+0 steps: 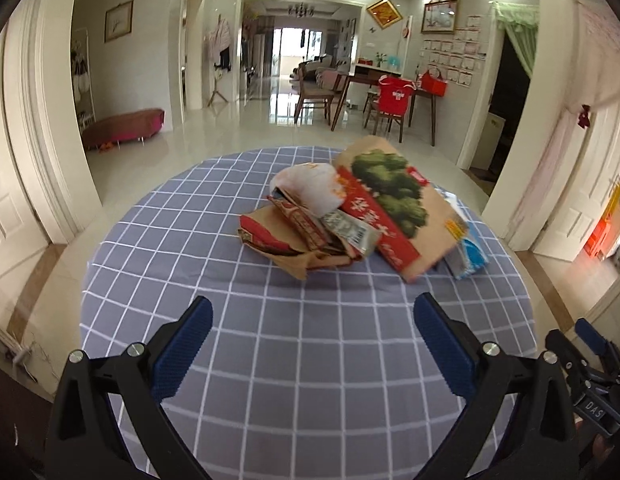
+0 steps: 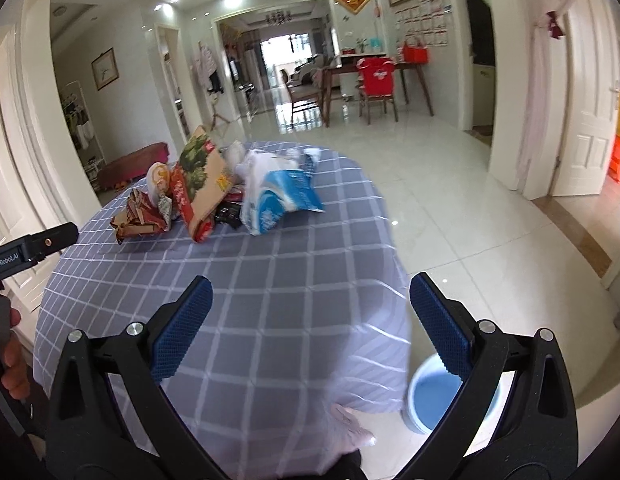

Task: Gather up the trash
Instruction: 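Reach both tools to the table and grasp wrappers with each gripper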

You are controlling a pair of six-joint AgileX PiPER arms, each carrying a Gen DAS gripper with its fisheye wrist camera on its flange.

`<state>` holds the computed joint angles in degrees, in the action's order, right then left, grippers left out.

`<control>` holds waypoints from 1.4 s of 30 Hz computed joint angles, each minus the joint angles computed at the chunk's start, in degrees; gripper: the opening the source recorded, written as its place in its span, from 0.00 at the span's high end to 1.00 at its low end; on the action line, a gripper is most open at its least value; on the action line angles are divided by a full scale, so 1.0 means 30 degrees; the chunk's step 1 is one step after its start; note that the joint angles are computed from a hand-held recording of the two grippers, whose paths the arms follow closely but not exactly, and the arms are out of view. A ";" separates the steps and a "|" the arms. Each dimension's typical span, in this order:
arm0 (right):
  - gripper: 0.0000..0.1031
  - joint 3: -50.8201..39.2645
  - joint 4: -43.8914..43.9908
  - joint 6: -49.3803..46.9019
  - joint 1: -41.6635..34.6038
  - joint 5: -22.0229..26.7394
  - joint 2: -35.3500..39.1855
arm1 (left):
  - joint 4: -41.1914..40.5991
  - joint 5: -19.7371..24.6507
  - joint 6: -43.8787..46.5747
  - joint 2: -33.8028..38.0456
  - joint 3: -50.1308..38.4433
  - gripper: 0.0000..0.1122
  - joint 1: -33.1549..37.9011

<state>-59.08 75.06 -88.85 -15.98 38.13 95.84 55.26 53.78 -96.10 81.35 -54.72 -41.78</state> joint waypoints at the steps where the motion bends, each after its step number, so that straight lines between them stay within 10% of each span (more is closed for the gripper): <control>1: 0.06 -0.0388 -0.0111 0.0259 0.0512 -0.0324 0.0328 | -0.0041 -0.0578 0.0285 0.0050 0.0013 0.12 0.0576; 16: 0.06 -0.6234 -0.2180 0.4504 0.6549 -0.2690 0.2590 | -0.0611 -0.3790 0.2805 -0.0252 0.0117 0.13 0.6394; 22: 0.07 -1.1694 -0.7779 1.0549 0.9819 -0.1857 0.5496 | -0.1382 -0.4573 0.4984 -0.0586 0.0038 0.13 0.9346; 29: 0.33 -2.0529 -1.5483 1.8246 1.2166 0.1830 1.1187 | -0.4866 -0.7512 0.9786 0.0533 -0.0853 0.13 1.2171; 32: 0.79 -2.3224 -1.5873 1.8884 1.2254 0.3756 1.2925 | -0.6304 -0.8104 1.1795 0.1502 -0.1751 0.13 1.2471; 42: 0.80 -1.6035 -0.9818 1.3348 1.0684 -0.1662 0.8427 | -1.3489 -0.8694 1.8391 0.4432 -0.5144 0.37 1.2354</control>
<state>-107.19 45.60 -48.80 16.07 33.14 121.12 14.79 27.69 -40.93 94.65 -70.15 -4.72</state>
